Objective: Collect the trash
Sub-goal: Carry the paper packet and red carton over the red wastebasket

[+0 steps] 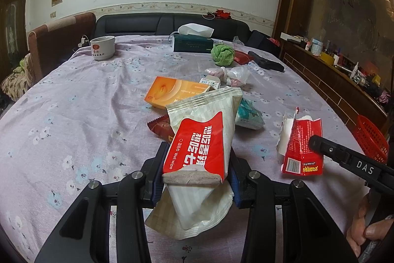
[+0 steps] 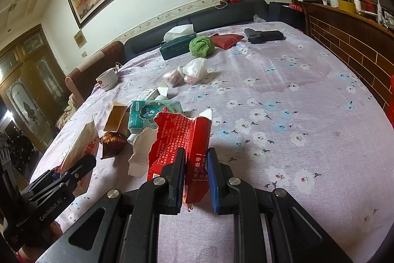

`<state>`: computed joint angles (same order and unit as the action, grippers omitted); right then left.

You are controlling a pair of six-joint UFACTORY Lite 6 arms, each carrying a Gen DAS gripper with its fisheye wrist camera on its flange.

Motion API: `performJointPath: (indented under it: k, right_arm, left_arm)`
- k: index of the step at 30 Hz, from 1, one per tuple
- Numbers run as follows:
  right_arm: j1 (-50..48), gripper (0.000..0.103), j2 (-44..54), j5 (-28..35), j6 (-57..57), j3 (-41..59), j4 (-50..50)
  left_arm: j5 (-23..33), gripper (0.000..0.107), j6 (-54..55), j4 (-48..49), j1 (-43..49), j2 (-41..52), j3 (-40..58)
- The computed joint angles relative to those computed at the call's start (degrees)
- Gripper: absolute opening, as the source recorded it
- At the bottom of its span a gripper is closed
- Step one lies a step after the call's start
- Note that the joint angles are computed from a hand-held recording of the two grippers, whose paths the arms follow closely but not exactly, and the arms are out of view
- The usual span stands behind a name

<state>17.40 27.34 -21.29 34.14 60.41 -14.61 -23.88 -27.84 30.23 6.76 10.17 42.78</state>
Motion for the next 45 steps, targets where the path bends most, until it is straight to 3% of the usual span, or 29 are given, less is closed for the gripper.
performJointPath:
  k: [4, 11, 17, 24, 30, 34, 41, 45]
  right_arm:
    - [-1.5, 0.018, -0.6, 0.9, 5.2, 0.0, -4.6]
    - [-3.0, 0.018, -6.0, 0.2, 2.6, -4.8, -2.7]
    - [-9.2, 0.018, -16.1, -0.8, 1.8, -12.2, -2.3]
    - [-19.9, 0.018, -26.4, -0.8, 12.6, -18.8, -15.5]
    - [-35.5, 0.018, -32.9, -3.9, 24.5, -24.1, -31.4]
    - [-46.4, 0.018, -32.9, -7.0, 31.2, -24.5, -41.5]
    - [-62.3, 0.019, -26.3, -10.9, 37.7, -17.7, -53.8]
    - [-67.3, 0.019, -20.3, -11.9, 41.1, -11.3, -59.0]
  left_arm:
    - [1.2, 0.041, 0.6, -0.8, -1.4, -2.6, -0.2]
    - [4.2, 0.041, -4.0, 3.8, -5.1, -5.1, 0.6]
    - [7.1, 0.041, -9.4, 8.4, -9.6, -6.3, 3.1]
    - [11.4, 0.041, -20.5, 18.9, -17.4, -6.7, 7.9]
    - [15.2, 0.041, -54.5, 51.1, -27.0, -1.4, 18.0]
    - [14.7, 0.041, -78.5, 73.0, -33.2, 4.8, 27.2]
    - [9.5, 0.041, -120.4, 111.1, -43.9, 22.0, 51.6]
    - [3.6, 0.041, -134.0, 122.5, -47.6, 34.6, 70.2]
